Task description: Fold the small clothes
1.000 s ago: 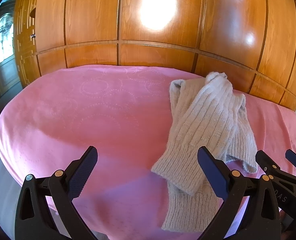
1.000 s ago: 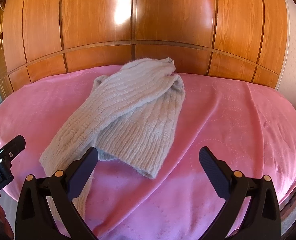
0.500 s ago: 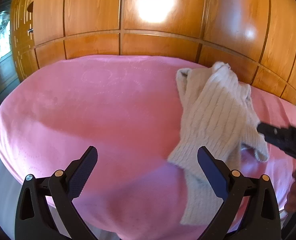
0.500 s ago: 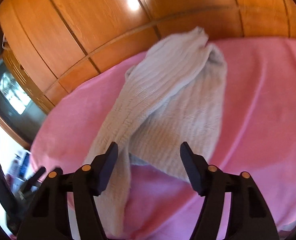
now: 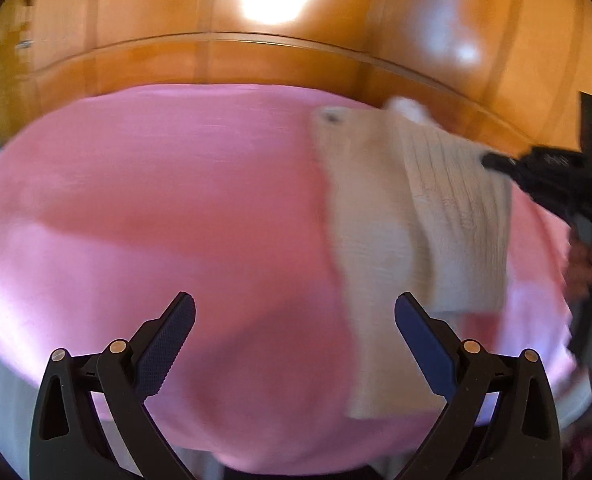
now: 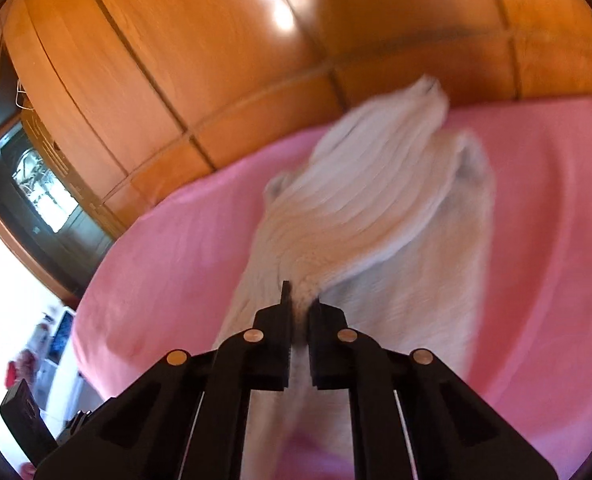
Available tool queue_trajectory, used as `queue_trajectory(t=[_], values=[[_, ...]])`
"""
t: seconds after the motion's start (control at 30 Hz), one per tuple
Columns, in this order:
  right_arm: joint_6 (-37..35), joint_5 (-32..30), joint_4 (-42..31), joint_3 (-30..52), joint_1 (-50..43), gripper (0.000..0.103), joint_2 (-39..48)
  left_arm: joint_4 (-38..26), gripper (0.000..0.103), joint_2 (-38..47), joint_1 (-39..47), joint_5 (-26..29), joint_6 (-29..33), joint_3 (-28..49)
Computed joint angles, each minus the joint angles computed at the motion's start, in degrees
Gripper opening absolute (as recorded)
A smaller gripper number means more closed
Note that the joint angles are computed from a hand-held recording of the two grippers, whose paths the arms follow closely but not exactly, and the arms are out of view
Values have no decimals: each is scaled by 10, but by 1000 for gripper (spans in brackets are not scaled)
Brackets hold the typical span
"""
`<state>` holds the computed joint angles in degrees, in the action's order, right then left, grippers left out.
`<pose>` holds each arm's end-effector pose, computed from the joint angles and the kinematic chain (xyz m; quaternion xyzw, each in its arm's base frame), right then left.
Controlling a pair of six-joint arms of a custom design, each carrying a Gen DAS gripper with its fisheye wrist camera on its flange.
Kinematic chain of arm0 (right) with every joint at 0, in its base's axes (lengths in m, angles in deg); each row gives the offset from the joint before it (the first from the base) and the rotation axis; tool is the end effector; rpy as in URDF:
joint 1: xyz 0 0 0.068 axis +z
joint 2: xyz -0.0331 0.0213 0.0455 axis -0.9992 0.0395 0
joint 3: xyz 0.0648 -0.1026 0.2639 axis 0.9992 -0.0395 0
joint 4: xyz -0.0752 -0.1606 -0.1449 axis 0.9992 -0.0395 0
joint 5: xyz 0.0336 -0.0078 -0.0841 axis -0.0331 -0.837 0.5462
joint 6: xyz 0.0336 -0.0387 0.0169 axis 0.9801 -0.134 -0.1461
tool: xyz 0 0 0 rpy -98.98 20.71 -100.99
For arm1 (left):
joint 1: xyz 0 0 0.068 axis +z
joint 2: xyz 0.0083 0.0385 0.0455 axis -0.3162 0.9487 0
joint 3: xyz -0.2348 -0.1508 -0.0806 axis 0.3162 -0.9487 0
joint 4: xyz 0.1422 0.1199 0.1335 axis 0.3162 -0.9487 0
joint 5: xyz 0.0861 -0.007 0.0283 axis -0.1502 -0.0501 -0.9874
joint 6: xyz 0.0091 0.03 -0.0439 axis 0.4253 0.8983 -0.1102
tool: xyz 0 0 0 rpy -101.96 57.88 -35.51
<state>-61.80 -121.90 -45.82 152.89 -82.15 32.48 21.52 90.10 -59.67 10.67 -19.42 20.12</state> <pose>0.3476 0.0580 0.2469 -0.2242 0.8534 0.3295 0.3358 0.1488 -0.1031 0.1804 -0.2133 0.8941 -0.0131 0.3937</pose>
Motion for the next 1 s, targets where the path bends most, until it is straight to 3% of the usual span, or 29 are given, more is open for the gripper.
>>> queue_trajectory(t=[0.13,0.2,0.27,0.3,0.37,0.43,0.5,0.6,0.67,0.8,0.9,0.97,1.0], values=[[-10,48,-20,82,-80,6,49,71,99,77,-18,43,82,28],[-6,80,-33,144,-114,6,92,67,99,131,-21,47,104,60],[0,123,-46,214,-134,6,140,56,93,170,-17,51,116,83],[6,156,-56,266,-144,6,174,66,74,188,-7,73,128,87],[17,196,-86,347,-154,6,226,76,61,188,0,85,127,76],[23,226,-128,435,-158,6,280,89,13,158,15,109,140,62],[25,249,-176,521,-154,6,333,92,12,111,57,152,159,45],[14,279,-197,574,-147,13,370,64,12,43,134,157,205,49],[12,295,-162,540,-151,52,357,34,12,1,238,174,257,79],[2,291,-56,395,-156,67,275,9,11,25,452,209,365,195],[-20,213,-48,332,-173,74,238,-21,14,106,576,223,371,317],[-47,138,-91,300,-176,76,215,-35,37,145,618,218,349,368],[-58,111,-110,288,-174,76,208,-23,66,144,619,204,339,363]])
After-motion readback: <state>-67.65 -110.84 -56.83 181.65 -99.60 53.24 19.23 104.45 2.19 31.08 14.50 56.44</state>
